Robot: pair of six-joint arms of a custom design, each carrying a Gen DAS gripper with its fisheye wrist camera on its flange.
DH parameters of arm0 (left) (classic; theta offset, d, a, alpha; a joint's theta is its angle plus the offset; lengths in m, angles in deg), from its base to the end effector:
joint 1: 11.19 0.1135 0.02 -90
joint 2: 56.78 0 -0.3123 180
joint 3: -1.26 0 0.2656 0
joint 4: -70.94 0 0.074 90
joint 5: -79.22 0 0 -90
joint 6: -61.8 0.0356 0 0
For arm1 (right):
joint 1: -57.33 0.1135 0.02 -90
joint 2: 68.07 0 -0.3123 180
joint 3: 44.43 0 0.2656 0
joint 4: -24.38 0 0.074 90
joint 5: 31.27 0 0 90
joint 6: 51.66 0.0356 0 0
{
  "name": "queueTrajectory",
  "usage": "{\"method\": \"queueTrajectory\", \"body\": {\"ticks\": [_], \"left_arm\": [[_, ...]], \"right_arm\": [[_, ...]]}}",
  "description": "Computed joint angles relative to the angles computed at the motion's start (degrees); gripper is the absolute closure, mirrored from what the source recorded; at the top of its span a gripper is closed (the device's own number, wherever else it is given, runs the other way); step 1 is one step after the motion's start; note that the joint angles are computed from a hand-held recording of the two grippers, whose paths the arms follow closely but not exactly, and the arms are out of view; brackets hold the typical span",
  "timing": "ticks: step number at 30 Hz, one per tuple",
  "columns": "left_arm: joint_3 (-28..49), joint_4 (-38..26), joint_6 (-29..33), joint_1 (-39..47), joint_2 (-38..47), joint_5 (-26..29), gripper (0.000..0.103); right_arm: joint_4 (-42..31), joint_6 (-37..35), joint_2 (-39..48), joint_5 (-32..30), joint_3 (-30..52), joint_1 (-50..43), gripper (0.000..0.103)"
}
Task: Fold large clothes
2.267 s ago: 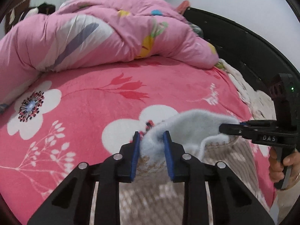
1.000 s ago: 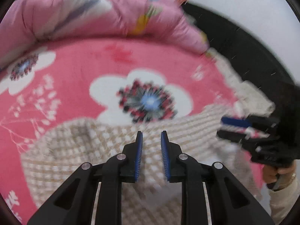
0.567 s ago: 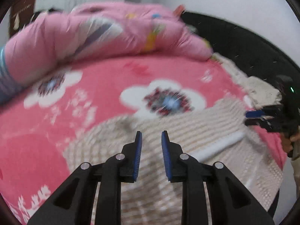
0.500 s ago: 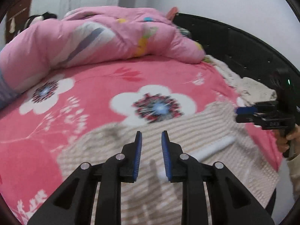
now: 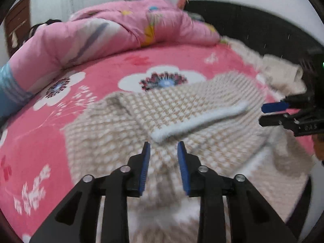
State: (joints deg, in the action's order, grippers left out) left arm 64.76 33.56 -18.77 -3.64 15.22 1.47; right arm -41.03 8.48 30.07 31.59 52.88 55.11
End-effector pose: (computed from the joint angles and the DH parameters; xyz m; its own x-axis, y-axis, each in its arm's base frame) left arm 0.2606 0.0269 0.2932 -0.6991 0.0689 -0.7117 0.1344 0.9903 -0.0362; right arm 0.3727 0.0018 0.3221 -0.7189 -0.4155 -0.5573 -0.5847 0.7950 0.1615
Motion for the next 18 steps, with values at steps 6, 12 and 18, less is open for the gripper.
{"method": "queueTrajectory", "body": {"ticks": [6,12,18], "left_arm": [[-7.5,-6.9,-3.3,10.0,-17.8,9.2,0.037],[-17.5,-7.6,-9.2,6.7,-25.7,0.4,0.026],[-24.0,-3.2,-15.4,-2.1,-25.1,-12.2,0.022]], "right_arm": [[1.9,0.0,-14.1,-7.5,-13.0,-2.7,0.018],[13.4,2.7,-21.9,-1.7,-29.2,2.3,0.011],[19.3,8.7,-19.3,2.1,-36.1,4.5,0.008]]}}
